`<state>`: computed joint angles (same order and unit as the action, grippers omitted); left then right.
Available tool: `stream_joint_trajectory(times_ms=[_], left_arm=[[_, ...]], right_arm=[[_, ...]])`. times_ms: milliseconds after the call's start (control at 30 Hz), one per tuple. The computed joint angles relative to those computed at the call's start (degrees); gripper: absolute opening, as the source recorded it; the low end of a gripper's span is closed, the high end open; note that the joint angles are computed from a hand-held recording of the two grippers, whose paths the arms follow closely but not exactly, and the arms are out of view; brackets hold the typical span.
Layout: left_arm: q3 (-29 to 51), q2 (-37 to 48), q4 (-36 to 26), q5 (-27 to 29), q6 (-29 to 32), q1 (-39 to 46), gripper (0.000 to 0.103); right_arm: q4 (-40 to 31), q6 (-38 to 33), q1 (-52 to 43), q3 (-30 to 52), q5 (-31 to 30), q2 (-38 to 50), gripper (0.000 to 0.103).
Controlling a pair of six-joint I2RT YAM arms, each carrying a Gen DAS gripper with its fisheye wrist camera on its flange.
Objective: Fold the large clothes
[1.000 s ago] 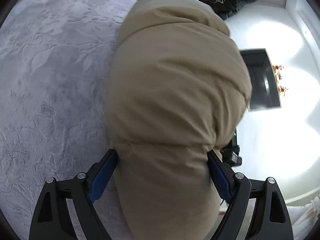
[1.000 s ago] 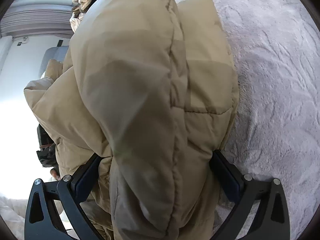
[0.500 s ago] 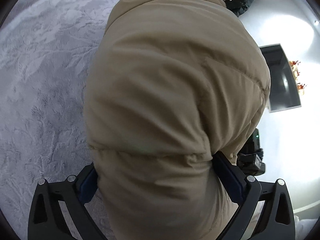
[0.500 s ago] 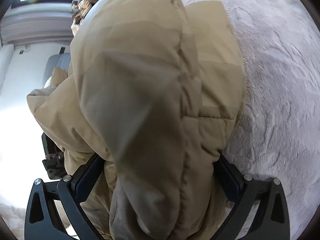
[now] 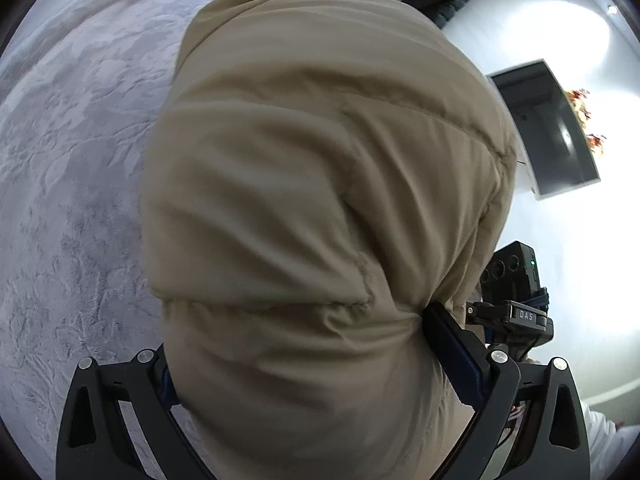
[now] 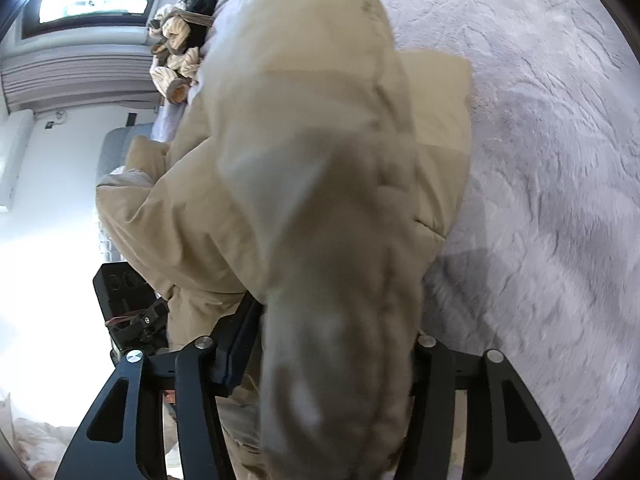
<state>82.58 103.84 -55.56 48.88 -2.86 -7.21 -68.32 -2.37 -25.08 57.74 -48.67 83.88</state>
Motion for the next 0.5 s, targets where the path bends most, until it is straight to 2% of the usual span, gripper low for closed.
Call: stream_joint_trajectory(times_ms=[167,300,400,500], left_arm=[[1.42,-1.84,-3.41,3.19,1.97,1.85,0.101],[3.10,-2.09,-6.57,5.43,3.42,5.29,0.101],[5.42,-0.99,-8.81,6.32,5.14,8.62,0.101],[11.77,3.16,-15.00,7.14,11.10,13.87,0.101]], right_arm=[[-2.87,0.91,1.43,-0.35,-1.88,-5.99,0.057],[-1.09,6.48,6.93,1.19,-3.11,-9.32,0.057],[3.74,11.77,10.88,1.82,-4.12,-9.35,0.057],[11.63,18.89,16.71,1.62,-4.51,-8.94,0.057]])
